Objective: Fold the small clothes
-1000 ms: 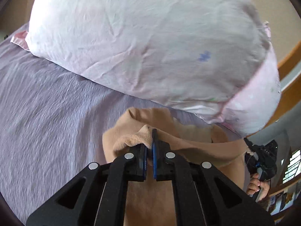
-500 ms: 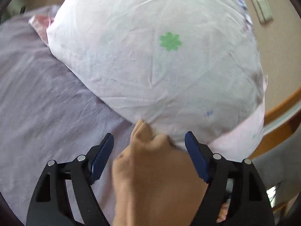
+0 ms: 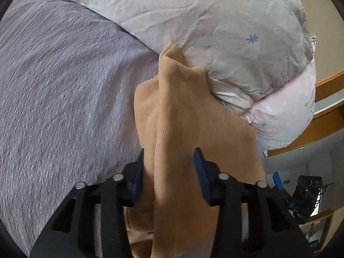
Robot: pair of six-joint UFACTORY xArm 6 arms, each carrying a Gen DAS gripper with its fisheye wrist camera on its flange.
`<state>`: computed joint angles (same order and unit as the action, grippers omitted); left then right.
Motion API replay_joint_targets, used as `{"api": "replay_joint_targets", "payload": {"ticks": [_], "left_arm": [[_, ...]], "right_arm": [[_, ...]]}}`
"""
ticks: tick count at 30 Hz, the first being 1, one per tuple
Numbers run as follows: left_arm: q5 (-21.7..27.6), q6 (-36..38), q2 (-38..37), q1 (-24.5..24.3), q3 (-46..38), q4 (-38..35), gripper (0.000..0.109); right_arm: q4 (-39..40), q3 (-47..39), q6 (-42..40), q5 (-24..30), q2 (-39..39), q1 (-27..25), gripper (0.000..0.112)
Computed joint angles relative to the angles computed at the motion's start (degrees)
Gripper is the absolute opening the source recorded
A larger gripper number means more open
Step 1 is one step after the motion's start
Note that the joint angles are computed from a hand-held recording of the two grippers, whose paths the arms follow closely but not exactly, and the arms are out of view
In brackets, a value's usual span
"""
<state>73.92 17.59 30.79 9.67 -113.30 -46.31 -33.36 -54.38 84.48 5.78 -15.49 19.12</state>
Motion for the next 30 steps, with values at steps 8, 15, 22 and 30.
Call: {"api": "replay_joint_targets", "payload": {"ticks": [8, 15, 22, 30], "left_arm": [[-1.54, -6.20, -2.87, -4.52, -2.93, -9.60, 0.013], [-5.02, -7.00, -0.27, -21.97, -8.45, -14.42, 0.012], [-0.44, -4.72, 5.29, -32.56, -13.79, -5.87, 0.013], [-9.27, 11.52, -12.18, -24.82, 3.32, -9.65, 0.080]], "right_arm": [[-13.19, 8.76, 13.04, -0.37, -11.42, -2.53, 0.084], [-21.02, 18.66, 24.32, 4.51, -24.99, -4.64, 0.085], [-8.86, 25.18, 14.15, 16.46, -35.79, -2.92, 0.085], [26.19, 17.81, -22.34, 10.64, -23.77, -7.05, 0.082]]}}
